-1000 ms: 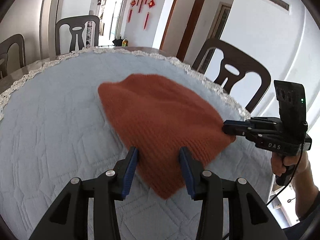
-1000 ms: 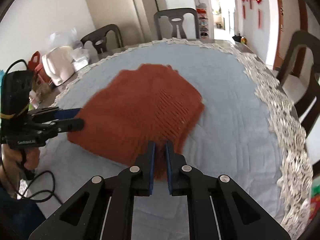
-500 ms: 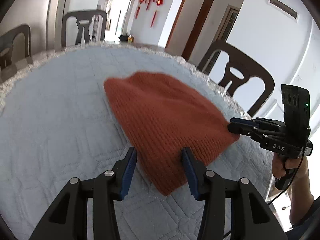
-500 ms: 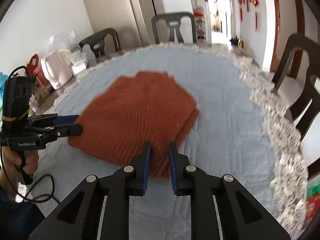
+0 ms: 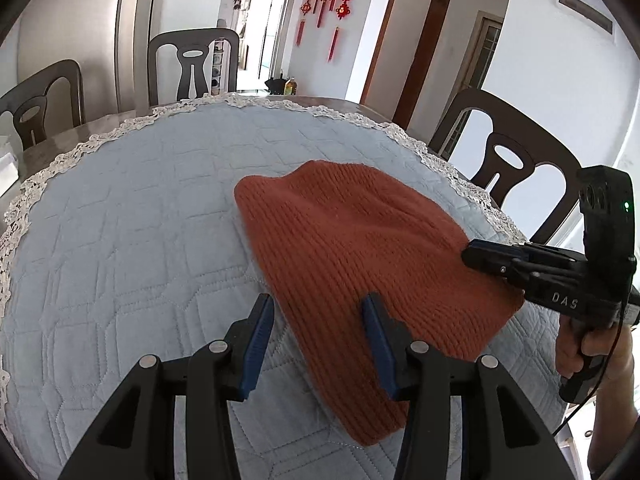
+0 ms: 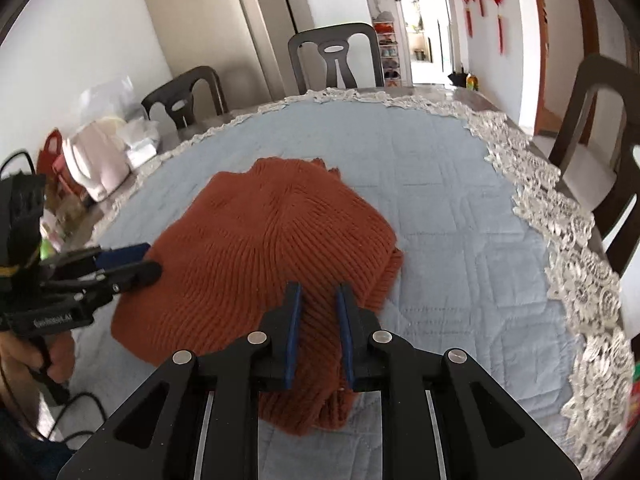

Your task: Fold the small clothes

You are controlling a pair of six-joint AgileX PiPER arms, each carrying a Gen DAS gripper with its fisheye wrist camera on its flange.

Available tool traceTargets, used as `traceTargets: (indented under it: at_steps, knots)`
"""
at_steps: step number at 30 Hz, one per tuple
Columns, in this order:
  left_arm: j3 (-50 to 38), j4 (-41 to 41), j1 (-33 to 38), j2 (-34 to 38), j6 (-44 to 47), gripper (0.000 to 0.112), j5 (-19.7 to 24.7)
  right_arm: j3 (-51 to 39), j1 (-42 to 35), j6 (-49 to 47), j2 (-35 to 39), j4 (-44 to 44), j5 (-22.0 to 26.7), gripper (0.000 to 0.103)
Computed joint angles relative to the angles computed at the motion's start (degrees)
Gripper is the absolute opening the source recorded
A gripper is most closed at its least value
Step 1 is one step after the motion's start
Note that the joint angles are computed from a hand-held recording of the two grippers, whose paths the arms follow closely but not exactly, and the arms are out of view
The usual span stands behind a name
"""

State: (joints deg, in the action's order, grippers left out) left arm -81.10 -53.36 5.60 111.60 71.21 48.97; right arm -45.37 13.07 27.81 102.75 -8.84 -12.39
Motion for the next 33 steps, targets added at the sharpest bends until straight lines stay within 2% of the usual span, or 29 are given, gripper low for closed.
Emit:
traceTargets:
  at_steps: [7,12,15,16,23,26,33]
  knots:
    - [-0.6,-0.5,0.4,0.6,-0.1,0.049,1.0,0.2,-0.6,5.1,0.0,-4.3,-0.5,0.019]
    - [-0.7,-0.6,0.7,0.5,-0.4,0.049,1.4,-0.4,-1.9,14.9,-0.3,-13.5,-0.1,0.021]
    - [-1.3,-1.0,1.0,0.7,-0.8,0.049,2.3,-0.4,-2.9,16.4,-0.3,-13.5,-0.4,0.035]
    - [-1.7,-1.2,1.1,0.9,-1.0,0.049,2.8,-0.2,-3.5,18.5,-0.2,-15.1,-1.1,0.041]
    - [-9.3,-1.6,2.8,6.4,-7.4,0.049,10.0,-2.2,-9.9,47.0,4.2,-41.3,-9.0,0.045]
    - [-12.8,-1.1,3.2,9.5,-10.8,0.053,13.4,-3.2,-12.1,52.8,6.3,-46.7,-13.1,0.048]
    - [-15.6,-1.2,2.9,12.4,-13.8,0.059,16.4,-4.0,-14.3,54.3,8.1,-48.6,-18.0,0.049]
